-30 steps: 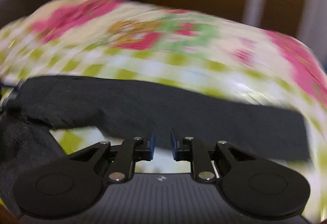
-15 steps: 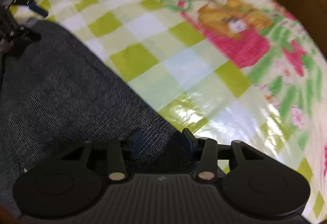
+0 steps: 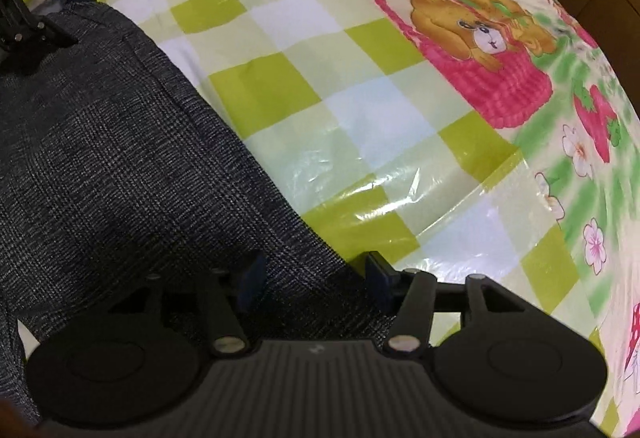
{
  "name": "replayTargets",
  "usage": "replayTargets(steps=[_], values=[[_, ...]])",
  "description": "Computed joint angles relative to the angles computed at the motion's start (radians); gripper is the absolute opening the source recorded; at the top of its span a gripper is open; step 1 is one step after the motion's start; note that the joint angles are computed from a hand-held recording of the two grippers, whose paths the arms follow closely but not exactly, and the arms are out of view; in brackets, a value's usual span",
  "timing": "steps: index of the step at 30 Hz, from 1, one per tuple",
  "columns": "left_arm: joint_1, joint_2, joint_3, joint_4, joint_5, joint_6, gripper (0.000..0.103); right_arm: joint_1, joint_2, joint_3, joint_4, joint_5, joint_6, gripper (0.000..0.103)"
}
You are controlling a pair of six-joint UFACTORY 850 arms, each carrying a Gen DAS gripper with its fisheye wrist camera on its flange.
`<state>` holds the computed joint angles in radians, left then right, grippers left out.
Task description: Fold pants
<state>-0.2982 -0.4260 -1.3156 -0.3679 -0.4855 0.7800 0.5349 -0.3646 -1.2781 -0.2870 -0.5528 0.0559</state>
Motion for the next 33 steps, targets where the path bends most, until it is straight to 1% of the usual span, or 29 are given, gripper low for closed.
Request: replayTargets(steps=[1, 2, 3, 4, 5, 6, 7, 8, 9, 10, 11, 12, 13, 14, 15, 16, 17, 19, 20, 21, 22, 23, 25, 27, 28, 30, 31, 32, 33], values=[[0.002, -0.007, -0.009, 0.010, -0.001, -0.009, 0.072, 0.001, -0.004, -0.002, 0.001, 0.000, -0.009, 0.056], [0.001, -0.010, -0.010, 0.024, 0.012, -0.022, 0.082, 0.000, -0.015, -0.009, 0.011, -0.007, -0.010, 0.057], [0.000, -0.015, -0.013, 0.043, 0.023, -0.037, 0.087, -0.003, -0.024, -0.016, 0.025, -0.011, -0.003, 0.057], [0.000, -0.022, -0.017, 0.073, 0.031, -0.058, 0.096, -0.003, -0.030, -0.018, 0.025, -0.008, 0.011, 0.056], [0.003, -0.027, -0.019, 0.074, 0.034, -0.059, 0.102, -0.003, -0.030, -0.017, 0.023, -0.001, 0.024, 0.056], [0.011, -0.037, -0.029, 0.056, 0.020, -0.048, 0.102, -0.004, -0.025, -0.011, 0.027, 0.009, 0.030, 0.055], [0.019, -0.050, -0.045, 0.037, -0.006, -0.053, 0.102, -0.007, -0.018, -0.002, 0.052, 0.023, 0.009, 0.046], [0.024, -0.057, -0.055, 0.022, -0.025, -0.065, 0.099, -0.010, -0.010, 0.008, 0.080, 0.037, -0.008, 0.034], [0.025, -0.054, -0.049, 0.016, -0.025, -0.066, 0.095, -0.010, -0.003, 0.016, 0.095, 0.048, -0.013, 0.027], [0.024, -0.043, -0.036, -0.007, -0.023, -0.044, 0.082, -0.006, 0.001, 0.023, 0.083, 0.056, 0.007, 0.017], [0.025, -0.031, -0.026, -0.049, -0.032, 0.003, 0.061, 0.002, 0.004, 0.027, 0.052, 0.062, 0.043, 0.012], [0.024, -0.019, -0.017, -0.070, -0.041, 0.029, 0.054, 0.008, 0.007, 0.030, 0.027, 0.066, 0.080, 0.011], [0.016, -0.006, -0.003, -0.049, -0.024, 0.017, 0.048, 0.011, 0.012, 0.033, 0.008, 0.071, 0.114, 0.007], [0.008, 0.010, 0.015, -0.010, 0.002, 0.000, 0.039, 0.018, 0.028, 0.046, -0.031, 0.082, 0.172, 0.007], [0.001, 0.023, 0.026, 0.025, 0.016, -0.028, 0.035, 0.025, 0.051, 0.064, -0.073, 0.098, 0.233, 0.006], [-0.004, 0.039, 0.041, 0.050, 0.030, -0.051, 0.028, 0.032, 0.079, 0.084, -0.102, 0.111, 0.280, 0.006], [-0.007, 0.059, 0.058, 0.050, 0.040, -0.051, 0.024, 0.039, 0.107, 0.101, -0.133, 0.120, 0.325, 0.006], [-0.007, 0.111, 0.104, -0.007, 0.053, 0.006, 0.023, 0.062, 0.180, 0.142, -0.212, 0.131, 0.429, 0.006], [-0.004, 0.155, 0.143, -0.063, 0.059, 0.059, 0.021, 0.075, 0.223, 0.167, -0.248, 0.141, 0.484, 0.006], [0.003, 0.196, 0.176, -0.132, 0.045, 0.127, 0.018, 0.098, 0.279, 0.200, -0.286, 0.141, 0.545, 0.006], [0.010, 0.244, 0.218, -0.193, 0.027, 0.182, 0.017, 0.124, 0.327, 0.228, -0.323, 0.134, 0.593, 0.006], [0.013, 0.293, 0.263, -0.242, 0.024, 0.234, 0.017, 0.154, 0.375, 0.256, -0.353, 0.123, 0.636, 0.006], [0.018, 0.410, 0.374, -0.326, 0.013, 0.326, 0.017, 0.243, 0.479, 0.316, -0.407, 0.071, 0.741, 0.006], [0.028, 0.517, 0.480, -0.415, -0.014, 0.404, 0.017, 0.362, 0.562, 0.369, -0.478, -0.005, 0.875, 0.006], [0.029, 0.568, 0.533, -0.438, -0.020, 0.416, 0.017, 0.425, 0.598, 0.393, -0.488, -0.040, 0.937, 0.006], [0.033, 0.640, 0.623, -0.501, -0.024, 0.447, 0.018, 0.535, 0.630, 0.433, -0.486, -0.090, 1.043, 0.006], [0.031, 0.658, 0.654, -0.526, -0.020, 0.458, 0.018, 0.578, 0.632, 0.452, -0.482, -0.106, 1.072, 0.006], [0.024, 0.663, 0.682, -0.546, -0.007, 0.451, 0.018, 0.615, 0.620, 0.471, -0.484, -0.113, 1.104, 0.007], [0.013, 0.656, 0.698, -0.546, 0.006, 0.423, 0.018, 0.635, 0.599, 0.488, -0.475, -0.108, 1.140, 0.007]])
